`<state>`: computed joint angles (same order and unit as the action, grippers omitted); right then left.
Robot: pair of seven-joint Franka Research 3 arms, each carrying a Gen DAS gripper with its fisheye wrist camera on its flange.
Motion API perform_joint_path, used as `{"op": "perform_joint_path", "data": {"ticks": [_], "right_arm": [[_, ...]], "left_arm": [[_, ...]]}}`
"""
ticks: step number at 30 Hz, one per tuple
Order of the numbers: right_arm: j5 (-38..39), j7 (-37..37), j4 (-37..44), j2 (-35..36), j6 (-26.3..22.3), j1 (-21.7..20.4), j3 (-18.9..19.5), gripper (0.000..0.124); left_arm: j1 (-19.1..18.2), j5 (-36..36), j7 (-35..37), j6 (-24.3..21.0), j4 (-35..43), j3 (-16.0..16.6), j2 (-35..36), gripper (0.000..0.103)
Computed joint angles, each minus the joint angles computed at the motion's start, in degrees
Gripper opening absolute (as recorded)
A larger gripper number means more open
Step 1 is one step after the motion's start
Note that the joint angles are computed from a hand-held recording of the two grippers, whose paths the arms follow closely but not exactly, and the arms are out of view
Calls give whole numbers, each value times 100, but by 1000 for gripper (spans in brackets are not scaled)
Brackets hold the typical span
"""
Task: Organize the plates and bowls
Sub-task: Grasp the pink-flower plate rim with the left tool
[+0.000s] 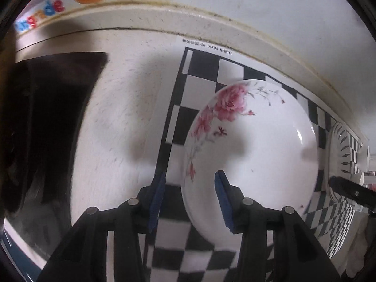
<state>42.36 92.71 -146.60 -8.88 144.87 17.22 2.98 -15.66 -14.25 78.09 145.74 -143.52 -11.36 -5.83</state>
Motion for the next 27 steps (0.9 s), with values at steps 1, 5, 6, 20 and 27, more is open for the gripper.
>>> {"op": "perform_joint_path", "data": {"ticks": [1, 5, 6, 20, 27], "right_arm": [[-80, 55, 183, 252, 18, -2, 18, 73], [-146, 82, 562, 806, -23, -37, 59, 70], [-113, 54, 641, 923, -51, -51, 66, 70], [385, -142, 798, 1376, -256, -232, 153, 30], [420, -198, 430, 1001, -88, -180, 158, 21]], "left_arm": [[10, -14, 62, 4, 61, 17, 107, 41], [96, -178, 405, -72, 313, 7, 457, 41], [121, -177, 473, -14, 325, -15, 480, 41], [239, -758, 1131, 116, 323, -135, 486, 39], [109, -844, 1302, 187, -44, 17, -127, 39]]}}
